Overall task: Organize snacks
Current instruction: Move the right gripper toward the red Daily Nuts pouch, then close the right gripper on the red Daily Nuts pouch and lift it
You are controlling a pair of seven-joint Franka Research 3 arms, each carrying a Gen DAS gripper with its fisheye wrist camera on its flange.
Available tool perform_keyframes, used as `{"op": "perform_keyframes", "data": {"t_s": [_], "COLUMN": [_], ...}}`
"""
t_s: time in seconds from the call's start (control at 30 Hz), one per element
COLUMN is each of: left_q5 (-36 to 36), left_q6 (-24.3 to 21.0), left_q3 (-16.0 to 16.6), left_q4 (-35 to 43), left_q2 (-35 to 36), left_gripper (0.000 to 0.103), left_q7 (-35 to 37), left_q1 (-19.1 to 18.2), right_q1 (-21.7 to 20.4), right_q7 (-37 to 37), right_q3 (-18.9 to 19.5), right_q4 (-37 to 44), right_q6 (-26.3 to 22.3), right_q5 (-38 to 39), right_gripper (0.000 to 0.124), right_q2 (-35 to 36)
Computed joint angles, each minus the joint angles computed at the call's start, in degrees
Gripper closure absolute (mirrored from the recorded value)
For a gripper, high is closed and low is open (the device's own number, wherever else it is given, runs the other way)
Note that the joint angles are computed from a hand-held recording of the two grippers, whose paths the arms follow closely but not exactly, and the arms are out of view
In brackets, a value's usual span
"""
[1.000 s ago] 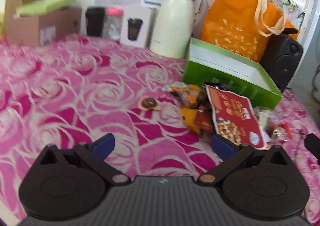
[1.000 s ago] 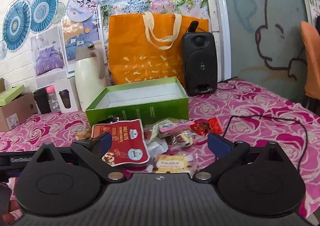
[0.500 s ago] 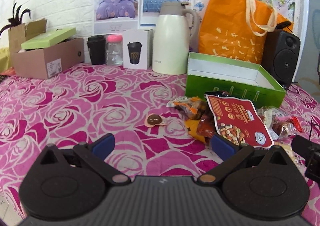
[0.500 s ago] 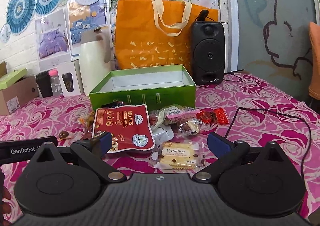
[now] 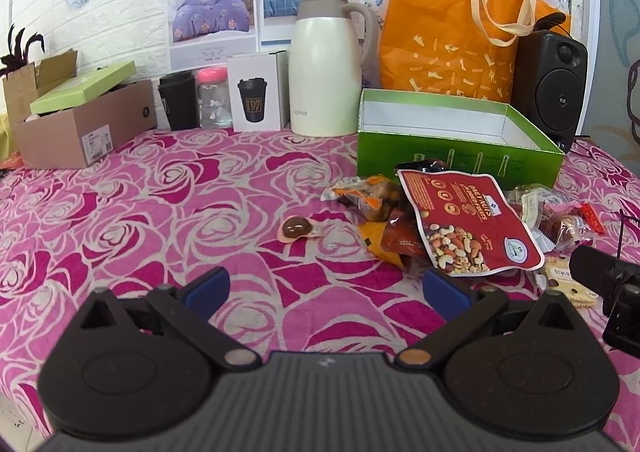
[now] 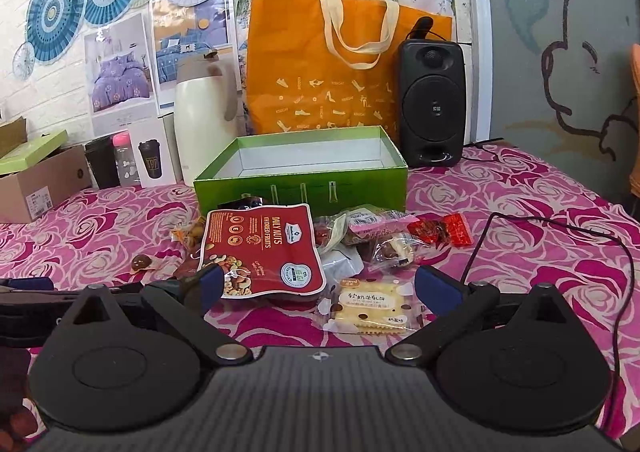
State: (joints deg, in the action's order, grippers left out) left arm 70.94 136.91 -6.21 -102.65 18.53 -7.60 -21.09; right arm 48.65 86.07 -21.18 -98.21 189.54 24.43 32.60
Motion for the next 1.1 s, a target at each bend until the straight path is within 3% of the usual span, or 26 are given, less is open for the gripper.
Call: {"op": "perform_keyframes", "data": {"t_s": [0.23, 0.47, 0.53, 0.6, 0.73, 0.8, 0.9, 1.0, 1.03, 1.1], "left_q5": [0.84, -0.01, -0.15, -0.35, -0.38, -0.35, 0.04, 0.82, 1.09, 1.72], "left_q6": [0.46, 0.61, 0.65, 0.54, 0.66, 0.79, 1.39, 3.11, 3.64, 5.20], "left_q3": [0.14, -0.02, -0.01, 0.00, 0.06, 0.07, 0.17, 0.33, 0.39, 0.63], "left_q4": [-0.06, -0.29, -0.24, -0.27, -0.57, -0.66, -1.05, -1.38, -1.25, -0.66], "left_q2": [0.08, -0.07, -0.03, -0.07, -0.31, -0.36, -0.51, -0.35, -0.07, 0.71], "left_gripper": [0.000, 0.000, 0.000, 0.000, 0.000, 0.000, 0.000, 0.000, 0.000, 0.000], "left_q7": [-0.73, 0.06, 0.12, 0.13, -0.19, -0.40, -1.29, -2.08, -1.70, -0.30], "left_q1": [-0.03, 0.22, 0.19, 0.16, 0.26, 0.33, 0.52, 1.02, 1.16, 1.54], "right_q1": [-3.69, -3.62, -5.01, -8.82, -23.38, -27.49, -26.59, -18.00, -17.61, -21.69], "right_q7": [-1.12, -1.25, -1.58, -2.24, -1.83, -0.18, 0.27, -2.38, -3.24, -4.74], "right_q3": [4.66, 4.85, 6.54, 11.18, 28.23, 32.91, 31.78, 22.15, 21.47, 25.38], "right_q4": [-0.22, -0.32, -0.42, -0.75, -2.05, -2.42, -2.26, -1.15, -0.98, -0.56], "right_q6": [0.70, 0.77, 1.22, 2.66, 7.47, 9.02, 8.17, 5.84, 6.09, 6.96], "right_q5": [-0.10, 0.72, 0.40, -0.34, -4.82, -6.94, -6.88, -2.14, -2.36, -5.21], "right_gripper": [0.021, 0.021, 0.021, 0.021, 0.021, 0.021, 0.021, 0.021, 0.021, 0.021], "right_q2": [-0.82, -0.86, -1.06, -1.43, -1.51, -1.03, -1.19, -1.37, -1.12, -0.52]}}
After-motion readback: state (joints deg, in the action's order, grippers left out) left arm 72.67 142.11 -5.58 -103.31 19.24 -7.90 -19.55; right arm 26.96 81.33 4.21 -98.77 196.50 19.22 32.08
